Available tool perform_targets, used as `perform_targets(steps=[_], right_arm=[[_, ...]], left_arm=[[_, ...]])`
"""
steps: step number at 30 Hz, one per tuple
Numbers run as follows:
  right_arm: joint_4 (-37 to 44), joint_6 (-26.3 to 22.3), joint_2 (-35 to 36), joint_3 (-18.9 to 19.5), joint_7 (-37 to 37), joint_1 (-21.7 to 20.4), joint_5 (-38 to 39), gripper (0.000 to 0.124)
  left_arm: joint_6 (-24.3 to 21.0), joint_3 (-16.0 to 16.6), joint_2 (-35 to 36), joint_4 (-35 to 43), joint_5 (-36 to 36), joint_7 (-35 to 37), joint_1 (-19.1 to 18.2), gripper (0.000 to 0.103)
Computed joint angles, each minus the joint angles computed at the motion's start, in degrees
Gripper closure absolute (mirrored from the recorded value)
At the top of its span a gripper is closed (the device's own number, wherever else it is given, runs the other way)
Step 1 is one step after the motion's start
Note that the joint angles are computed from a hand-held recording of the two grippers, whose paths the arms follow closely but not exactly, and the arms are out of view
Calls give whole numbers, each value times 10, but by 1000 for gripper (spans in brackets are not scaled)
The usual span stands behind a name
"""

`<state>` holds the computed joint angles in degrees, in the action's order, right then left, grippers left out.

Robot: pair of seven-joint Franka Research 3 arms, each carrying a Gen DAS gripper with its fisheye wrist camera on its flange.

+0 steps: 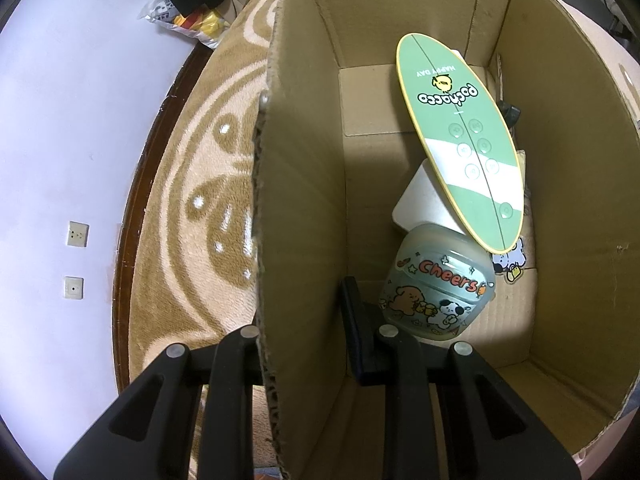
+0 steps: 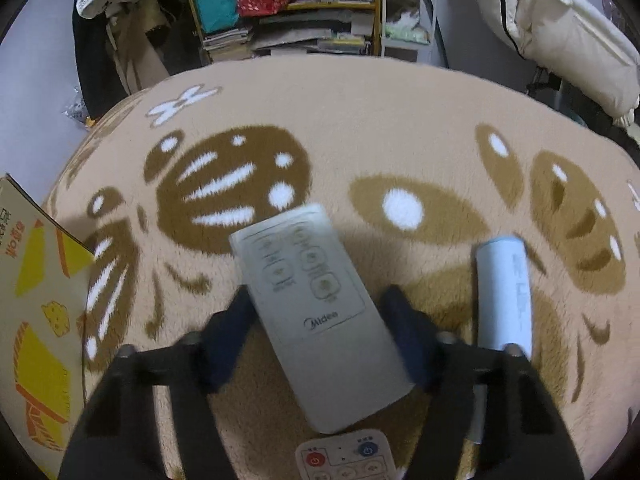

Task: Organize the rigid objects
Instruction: 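Move the right gripper to the white remote and grasp it, then carry the white Midea remote into the box and open the right gripper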

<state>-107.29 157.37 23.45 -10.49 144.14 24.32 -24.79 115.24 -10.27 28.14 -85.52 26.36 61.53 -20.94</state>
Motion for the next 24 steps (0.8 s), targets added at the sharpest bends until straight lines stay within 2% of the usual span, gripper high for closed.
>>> perform_targets(steps=[2, 6, 14, 19, 24], right_arm=[[-2, 5, -2, -3, 2, 3, -8, 73], [14, -14, 5, -5, 5, 10, -20, 73], [24, -22, 7, -2, 23, 12, -21, 73], [13, 7, -11, -19, 73, 29, -69, 73], [2, 31, -31, -19, 107, 31, -98, 73]], left_arm=[[-1, 0, 1, 2, -1, 1, 0, 80], [-3, 1, 1, 3, 1, 1, -1, 80], [-6, 1, 4, 8, 0, 1, -2, 80], [-7, 1, 5, 9, 2, 2, -3, 80], [-7, 2, 5, 8, 3, 2, -3, 80]])
